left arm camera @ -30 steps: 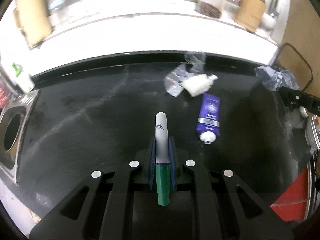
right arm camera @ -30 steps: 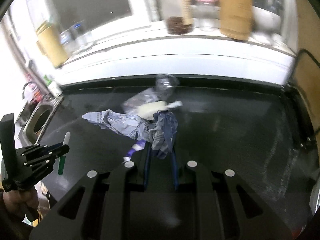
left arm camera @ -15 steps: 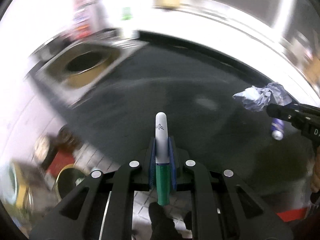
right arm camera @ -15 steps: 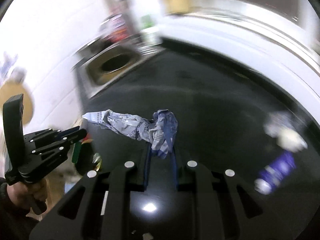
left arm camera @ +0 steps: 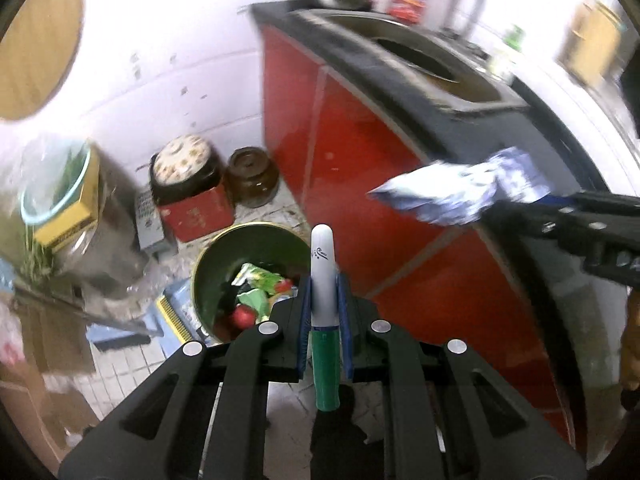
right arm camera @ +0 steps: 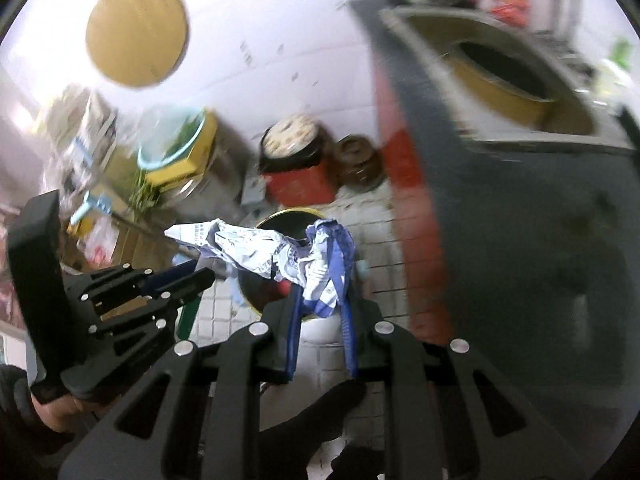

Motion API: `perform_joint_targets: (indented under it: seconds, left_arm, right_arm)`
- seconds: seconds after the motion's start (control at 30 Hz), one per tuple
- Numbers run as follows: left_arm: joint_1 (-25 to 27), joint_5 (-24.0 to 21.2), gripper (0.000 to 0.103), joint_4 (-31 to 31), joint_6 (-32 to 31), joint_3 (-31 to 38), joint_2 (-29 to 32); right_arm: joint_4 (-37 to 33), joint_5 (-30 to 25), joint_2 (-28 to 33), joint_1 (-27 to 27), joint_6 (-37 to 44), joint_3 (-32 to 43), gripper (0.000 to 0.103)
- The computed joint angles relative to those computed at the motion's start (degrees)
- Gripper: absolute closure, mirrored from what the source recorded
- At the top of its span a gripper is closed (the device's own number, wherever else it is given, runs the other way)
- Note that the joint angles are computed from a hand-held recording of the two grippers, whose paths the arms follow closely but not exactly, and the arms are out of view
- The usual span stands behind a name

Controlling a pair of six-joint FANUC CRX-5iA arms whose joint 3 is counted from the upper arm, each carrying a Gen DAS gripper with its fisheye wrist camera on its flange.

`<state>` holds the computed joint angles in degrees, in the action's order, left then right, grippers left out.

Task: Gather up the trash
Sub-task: 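Carry marker and foil wrapper to the black bin and open both tools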

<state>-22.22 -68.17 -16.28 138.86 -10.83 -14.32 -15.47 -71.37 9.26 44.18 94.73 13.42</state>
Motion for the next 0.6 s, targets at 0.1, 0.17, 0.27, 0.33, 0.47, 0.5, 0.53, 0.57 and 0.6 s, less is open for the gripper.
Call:
perform_joint_targets:
  seconds: [0.1, 0.17, 0.27, 0.33, 0.47, 0.5, 0.53, 0.57, 0.6]
  left_arm:
    - [4.46, 4.39, 0.09, 2.02, -1.97, -5.99, -2.35]
    - [8.39, 7.9, 0.09, 4.64, -4.57, -10.4, -3.7]
    - [12.94, 12.71, 0.09, 7.91, -7.08, -15.16, -3.85]
    - [15.09, 14.78, 0.09, 8.81, -8.7, -17.26, -3.25]
    - [18.34, 19.0, 0.09, 11.23, -12.08, -20.72, -2.21]
    - [18.74, 19.49, 0.09, 11.5, -12.83, -21.06, -1.97]
    - [19.37, 20.43, 0.09, 12.41, -13.96, -21.84, -1.92]
    - [19.65, 20.54, 0.086, 12.81, -14.47, -22.18, -1.89]
    - [20.2, 20.7, 0.077, 13.42, -15.14, -22.57, -1.76]
  right_arm:
    - [-0.24, -0.28, 6.89, 2.49, -0.47, 3.7, 0.085]
    - [-0.54, -0.55, 11.03, 3.45, -0.4, 5.91, 0.085]
    - [-1.31, -1.94, 17.53, 4.06, -0.58, 10.44, 0.084]
    - [-1.32, -2.34, 21.38, 4.47, -0.86, 13.14, 0.084]
    - [-1.52, -2.67, 25.65, 4.88, -1.11, 16.6, 0.084]
    - [-1.73, -2.88, 26.69, 4.99, -0.9, 17.66, 0.083]
    - [-1.87, -3.15, 27.19, 5.03, -0.62, 18.24, 0.069]
    - [-1.81, -3.72, 27.79, 5.07, -0.39, 18.97, 0.057]
    - [-1.83, -4.05, 28.43, 5.21, -0.13, 19.68, 0.032]
